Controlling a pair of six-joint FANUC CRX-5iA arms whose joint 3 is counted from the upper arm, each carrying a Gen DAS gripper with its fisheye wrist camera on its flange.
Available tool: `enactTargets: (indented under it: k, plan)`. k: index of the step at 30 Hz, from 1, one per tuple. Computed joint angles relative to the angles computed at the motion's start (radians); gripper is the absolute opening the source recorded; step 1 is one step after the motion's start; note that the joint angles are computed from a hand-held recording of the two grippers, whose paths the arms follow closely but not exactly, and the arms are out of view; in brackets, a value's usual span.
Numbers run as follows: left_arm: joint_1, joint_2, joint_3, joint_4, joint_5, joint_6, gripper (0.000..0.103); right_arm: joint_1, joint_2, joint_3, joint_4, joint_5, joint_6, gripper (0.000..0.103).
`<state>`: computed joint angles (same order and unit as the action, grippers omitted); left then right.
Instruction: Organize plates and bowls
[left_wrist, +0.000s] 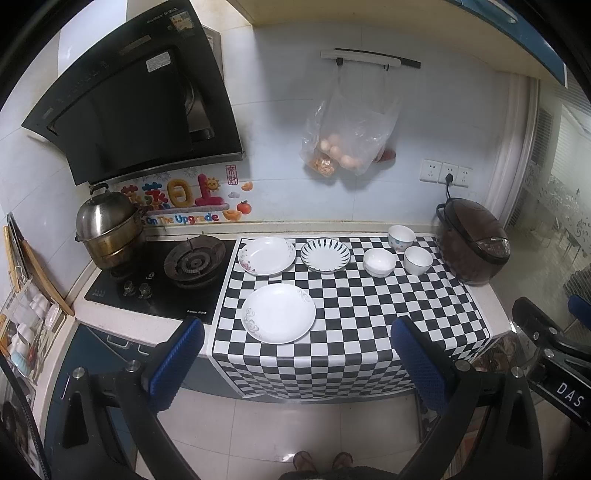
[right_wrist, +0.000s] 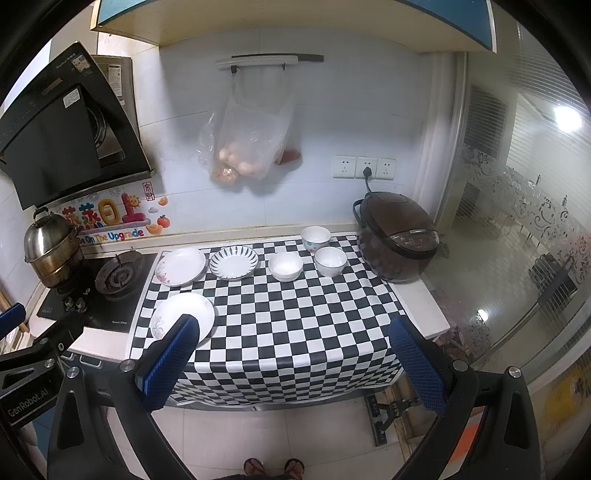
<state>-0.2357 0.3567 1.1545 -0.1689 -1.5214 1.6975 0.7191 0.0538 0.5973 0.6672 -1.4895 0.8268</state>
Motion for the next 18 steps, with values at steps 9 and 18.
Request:
enactTargets:
  k: [9,18]
  plan:
    - [0.005,0.009,0.007,0.0,0.003,-0.008,0.103,-0.014,0.024,0.024,-0.013,0.005,0.001,0.103]
    - [0.014,0.01,0.0,0.003,0.015,-0.011,0.103,-0.016,0.023,0.014,-0.015,0.014,-0.001,0.103]
